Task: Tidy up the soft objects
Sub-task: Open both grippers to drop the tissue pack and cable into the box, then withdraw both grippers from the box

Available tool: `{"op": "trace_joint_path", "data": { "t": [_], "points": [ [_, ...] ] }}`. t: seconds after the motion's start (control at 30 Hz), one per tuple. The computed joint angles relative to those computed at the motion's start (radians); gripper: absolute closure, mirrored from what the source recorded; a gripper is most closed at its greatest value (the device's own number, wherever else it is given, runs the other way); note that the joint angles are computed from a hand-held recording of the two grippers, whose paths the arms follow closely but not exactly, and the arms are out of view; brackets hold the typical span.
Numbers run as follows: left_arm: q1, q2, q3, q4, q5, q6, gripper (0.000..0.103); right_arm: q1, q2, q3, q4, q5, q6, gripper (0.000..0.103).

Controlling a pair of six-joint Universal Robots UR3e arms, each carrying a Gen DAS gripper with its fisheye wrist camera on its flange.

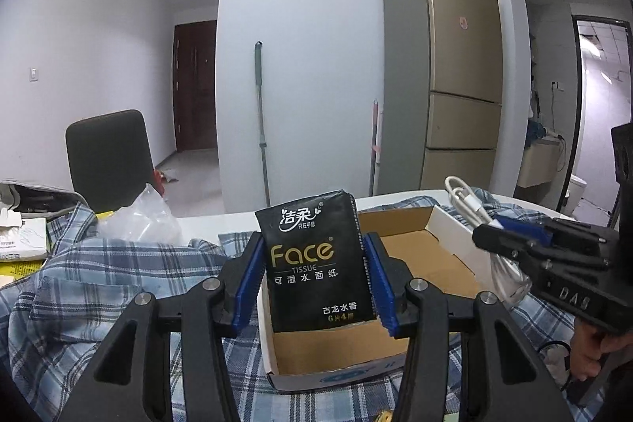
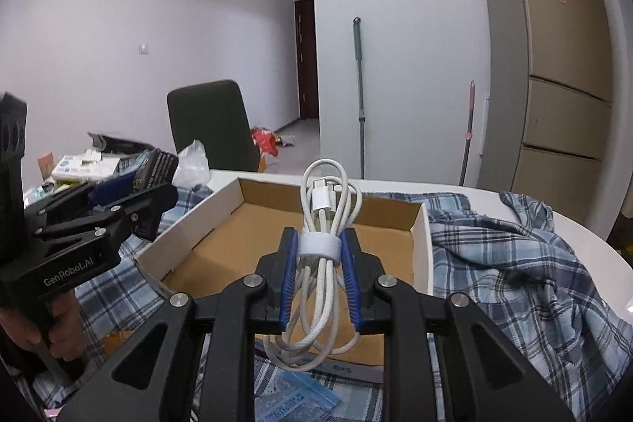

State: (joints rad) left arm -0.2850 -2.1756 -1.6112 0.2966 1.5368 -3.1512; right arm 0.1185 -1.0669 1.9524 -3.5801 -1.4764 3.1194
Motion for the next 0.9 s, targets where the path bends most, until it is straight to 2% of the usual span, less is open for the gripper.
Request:
{"op": "trace_joint_path", "data": {
  "t": [0.07, 0.13, 0.23, 0.27, 0.3, 0.5, 0.6, 0.7, 0.8, 0.87, 0.9],
  "points": [
    [-0.005, -0.003, 0.014, -0.012, 0.007, 0.009, 0.014, 0.0, 0.002, -0.001, -0.003, 0.0, -0.002, 0.082],
    [-0.013, -0.004, 0.004, 0.019, 0.027, 0.008, 0.007, -0.002, 0.003, -0.006, 0.01, 0.003, -0.001, 0.081],
    [-0.013, 0.001, -0.026, 0.06, 0.041, -0.002, 0.007, -0.001, 0.002, -0.023, 0.053, -0.006, 0.01, 0.068],
    [-0.012, 0.001, -0.025, 0.053, 0.048, -0.008, 0.007, -0.004, 0.0, -0.024, 0.062, -0.004, 0.013, 0.05],
    [-0.012, 0.001, -0.026, 0.052, 0.051, -0.012, 0.007, -0.006, -0.001, -0.022, 0.059, -0.004, 0.019, 0.044],
    [-0.021, -0.002, -0.037, 0.085, 0.082, -0.012, 0.007, -0.002, -0.006, 0.0, 0.005, -0.006, 0.014, 0.044],
    [-0.047, 0.015, -0.007, 0.032, 0.138, -0.004, 0.007, -0.013, -0.046, 0.021, -0.017, 0.006, 0.034, 0.044],
    [-0.051, 0.088, -0.066, 0.108, 0.134, -0.005, 0.007, -0.031, -0.115, 0.049, -0.028, 0.026, 0.053, 0.044],
    [-0.07, 0.17, -0.096, 0.134, 0.153, 0.03, 0.007, -0.006, -0.184, 0.072, -0.043, -0.036, 0.015, 0.044],
    [-0.082, 0.218, -0.1, 0.125, 0.164, 0.055, 0.007, -0.009, -0.261, 0.096, 0.001, -0.021, 0.018, 0.044],
    [-0.095, 0.242, -0.1, 0.117, 0.187, 0.068, 0.007, -0.017, -0.313, 0.099, 0.07, -0.001, 0.029, 0.044]
  ]
}}
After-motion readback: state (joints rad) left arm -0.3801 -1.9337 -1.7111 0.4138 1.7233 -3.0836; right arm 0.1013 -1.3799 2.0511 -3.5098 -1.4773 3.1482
